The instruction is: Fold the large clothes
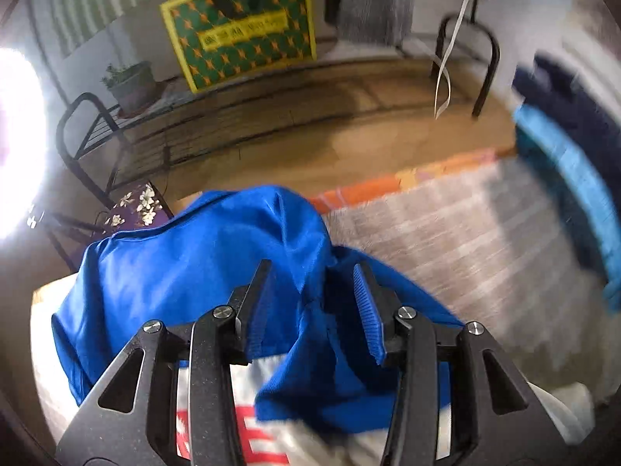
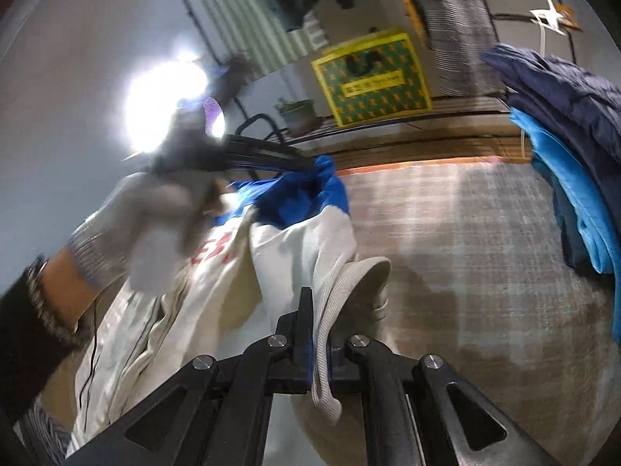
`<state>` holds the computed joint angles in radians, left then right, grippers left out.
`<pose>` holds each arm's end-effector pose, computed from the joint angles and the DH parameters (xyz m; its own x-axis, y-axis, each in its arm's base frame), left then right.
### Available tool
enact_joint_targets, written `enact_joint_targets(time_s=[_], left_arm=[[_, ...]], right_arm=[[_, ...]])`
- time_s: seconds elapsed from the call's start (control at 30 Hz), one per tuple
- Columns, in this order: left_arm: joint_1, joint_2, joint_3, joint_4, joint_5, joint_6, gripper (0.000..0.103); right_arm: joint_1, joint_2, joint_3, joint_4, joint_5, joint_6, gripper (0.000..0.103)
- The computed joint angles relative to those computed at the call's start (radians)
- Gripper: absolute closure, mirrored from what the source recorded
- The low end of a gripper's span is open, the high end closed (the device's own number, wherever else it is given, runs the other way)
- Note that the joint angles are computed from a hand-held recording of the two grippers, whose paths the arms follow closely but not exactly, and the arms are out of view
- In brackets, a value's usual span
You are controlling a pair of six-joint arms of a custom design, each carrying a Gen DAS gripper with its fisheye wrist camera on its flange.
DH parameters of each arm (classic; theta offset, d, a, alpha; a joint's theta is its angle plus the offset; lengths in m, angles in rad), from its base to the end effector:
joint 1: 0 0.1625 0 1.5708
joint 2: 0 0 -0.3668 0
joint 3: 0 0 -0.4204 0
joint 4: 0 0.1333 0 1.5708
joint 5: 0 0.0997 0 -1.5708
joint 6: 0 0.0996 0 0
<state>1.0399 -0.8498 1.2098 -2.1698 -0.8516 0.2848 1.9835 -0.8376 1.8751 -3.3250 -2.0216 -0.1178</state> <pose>-0.2083 -0.7476 0.2407 -0.5602 0.4719 -0.6808 0.6766 0.7349 -0.0474 0.3203 -0.5074 0.0709 -0.8973 -0.1793 0.4034 -0.4107 0.6743 -0.6137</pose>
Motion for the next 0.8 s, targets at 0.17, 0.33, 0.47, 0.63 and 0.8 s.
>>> enact_joint_targets(time_s=[0.17, 0.33, 0.47, 0.63, 0.8], left_arm=[[0.048, 0.013, -0.047, 0.014, -0.057, -0.057, 0.099], [0.148, -0.016, -0.163, 0.093, -0.427, -0.228, 0.100], [0.187, 0.008, -0.227, 0.044, -0.615, -0.348, 0.100], [0.162, 0.105, -0.310, 0.034, -0.578, -0.324, 0.100], [0.138, 0.168, -0.361, 0.047, -0.382, -0.330, 0.100]], right_arm=[[0.010, 0.009, 0.002, 0.014, 0.014, -0.015, 0.102], [-0.001, 0.002, 0.010, -0.003, 0.028, -0.008, 0.102], [-0.020, 0.001, 0.002, -0.046, 0.014, 0.012, 0.102], [-0.032, 0.007, -0.024, -0.024, -0.056, 0.031, 0.101], [-0.057, 0.029, -0.055, 0.035, -0.133, 0.071, 0.100]])
